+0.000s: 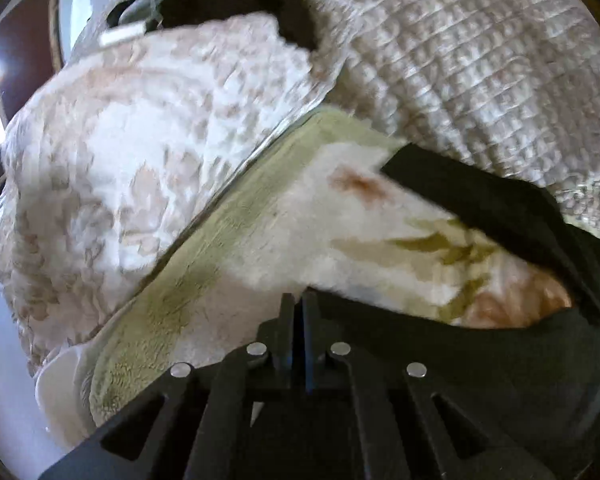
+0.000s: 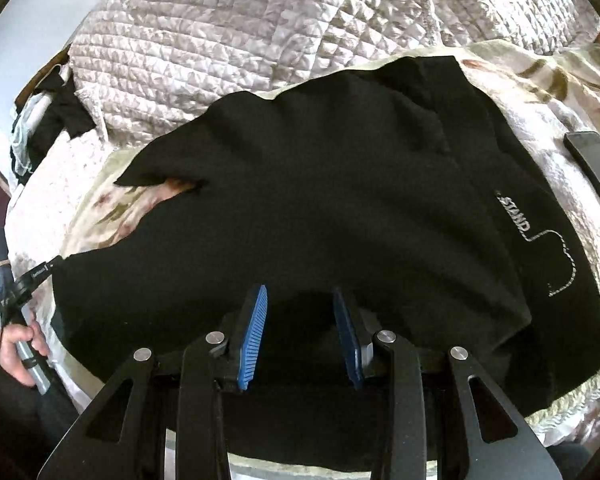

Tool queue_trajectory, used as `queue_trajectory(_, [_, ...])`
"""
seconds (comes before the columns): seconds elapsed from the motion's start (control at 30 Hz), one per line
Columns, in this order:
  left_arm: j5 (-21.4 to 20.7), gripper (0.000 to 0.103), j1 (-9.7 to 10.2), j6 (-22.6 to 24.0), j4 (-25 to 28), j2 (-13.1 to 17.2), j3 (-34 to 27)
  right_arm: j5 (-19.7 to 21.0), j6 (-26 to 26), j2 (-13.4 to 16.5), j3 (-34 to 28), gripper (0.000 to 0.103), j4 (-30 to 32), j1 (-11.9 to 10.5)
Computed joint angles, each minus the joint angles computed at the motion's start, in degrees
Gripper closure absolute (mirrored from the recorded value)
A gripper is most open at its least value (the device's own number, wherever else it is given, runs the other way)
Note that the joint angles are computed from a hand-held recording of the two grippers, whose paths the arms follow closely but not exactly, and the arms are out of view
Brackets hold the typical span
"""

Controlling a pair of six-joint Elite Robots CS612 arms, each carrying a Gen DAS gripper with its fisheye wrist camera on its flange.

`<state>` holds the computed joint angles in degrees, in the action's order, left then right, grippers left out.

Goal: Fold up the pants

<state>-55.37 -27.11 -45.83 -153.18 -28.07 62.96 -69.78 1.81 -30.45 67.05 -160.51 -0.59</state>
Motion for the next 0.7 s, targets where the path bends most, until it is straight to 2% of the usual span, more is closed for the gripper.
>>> queue_trajectory(0.1, [-0.24, 0.097, -0.09, -0.92, 0.20, -0.26, 0.43, -0.45, 0.79, -0.31, 0.55, 0.067, -0.57, -0.19])
queue_trajectory(0.2, [3.16, 0.093, -0.61, -1.67, -0.14, -0.91, 1.31, -0.87, 0.83, -0.71, 1.23, 0.066, -1.08, -0.30])
queue_trajectory(0.23, [3.86, 0.093, -0.60, -2.35, 1.00, -0.99, 1.12, -0.98, 0.78, -0.85, 1.50, 0.063, -1.43, -0.33])
queue_trajectory(0.27, [3.35, 0.088, -0.43, -3.43, 2.27, -1.27, 1.14, -1.05, 0.81, -0.94, 1.72, 0.053, -1.79, -0.35])
queue_trajectory(0.3, [1.85, 0.081, -0.22, -3.89, 1.67, -1.62, 1.65, -0.98, 0.89, -1.06, 2.02, 0.049, -2.43, -0.38])
queue_trajectory(0.4, [-0.78, 0.070, -0.45, -2.66, -1.99, -2.68, 3.70, -1.33, 0.21, -1.29, 2.50, 0.049, -3.32, -0.35])
queue_trajectory(0.47, [-2.68, 0.069, -1.06, -0.51, -4.98, -3.39, 5.29, -1.71, -0.51, -1.49, 2.92, 0.049, -3.89, -0.29])
queue_trajectory(0.6, [-9.94, 0.067, -2.33, 4.48, -10.01, -4.13, 7.56, -3.85, -3.38, -2.01, 4.07, 0.049, -4.44, 0.03])
queue_trajectory(0.67, [-12.63, 0.067, -2.89, 6.25, -9.59, -3.90, 7.82, -7.41, -5.25, -2.23, 4.57, 0.049, -3.84, 0.42])
queue_trajectory(0.7, [-13.76, 0.067, -3.01, 6.18, -7.76, -3.69, 7.55, -9.03, -6.25, -2.25, 4.51, 0.049, -2.44, 0.56])
